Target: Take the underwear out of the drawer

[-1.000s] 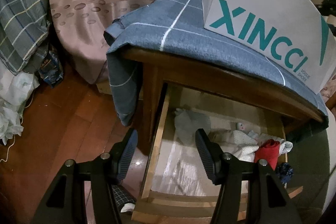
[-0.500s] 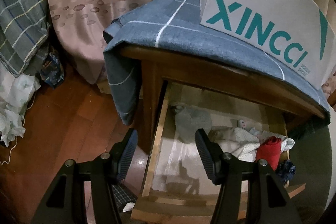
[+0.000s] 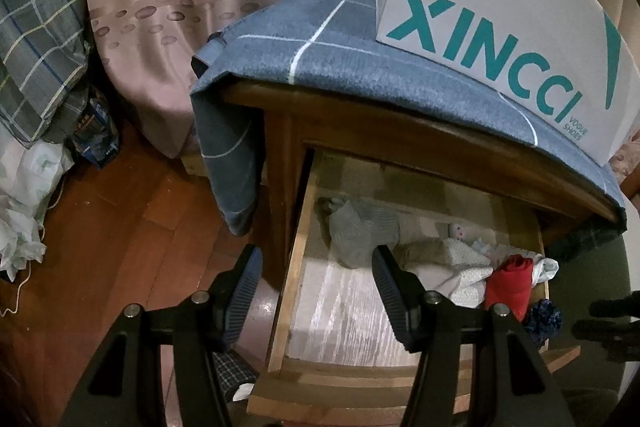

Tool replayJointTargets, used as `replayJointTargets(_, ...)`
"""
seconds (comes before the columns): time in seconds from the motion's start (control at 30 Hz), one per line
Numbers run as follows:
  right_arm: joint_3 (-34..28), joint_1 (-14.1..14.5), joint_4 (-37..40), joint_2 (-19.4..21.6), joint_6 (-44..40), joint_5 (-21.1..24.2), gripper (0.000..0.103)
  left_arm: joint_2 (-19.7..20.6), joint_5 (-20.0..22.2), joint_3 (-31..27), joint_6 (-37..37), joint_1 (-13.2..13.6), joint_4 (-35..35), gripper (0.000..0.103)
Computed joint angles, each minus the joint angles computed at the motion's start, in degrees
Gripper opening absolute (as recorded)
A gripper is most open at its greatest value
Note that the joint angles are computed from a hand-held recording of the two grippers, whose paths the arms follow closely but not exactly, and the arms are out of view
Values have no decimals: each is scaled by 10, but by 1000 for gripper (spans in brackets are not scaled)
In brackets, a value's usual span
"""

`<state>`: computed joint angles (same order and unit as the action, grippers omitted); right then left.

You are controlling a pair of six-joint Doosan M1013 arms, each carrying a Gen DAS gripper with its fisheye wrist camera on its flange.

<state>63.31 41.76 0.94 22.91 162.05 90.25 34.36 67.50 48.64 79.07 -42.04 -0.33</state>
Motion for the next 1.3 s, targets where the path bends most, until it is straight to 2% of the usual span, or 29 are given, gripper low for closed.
replayJointTargets(0.17,34,-11,32,-1,-8,-25,53,4,8,-6,2,0,-6,59)
replayJointTargets(0.4,43,-19,52,15,-41,-17,54,10,24,-13,10,-2,-6,59)
replayJointTargets(0.57,67,-32,90,10,-60,-55,55,15,35,-18,11,-2,-7,59)
replayJointTargets(0.9,55,-42,104,32,-127,-13,55,19,45,-21,17,-6,-2,59)
replayJointTargets(1.17,46,-43,112,40,-193,18,42,22,54,-25,28,-10,5,59)
replayJointTargets(1.3,17,-35,89,63,-227,66,42,25,60,-29,28,-11,5,59)
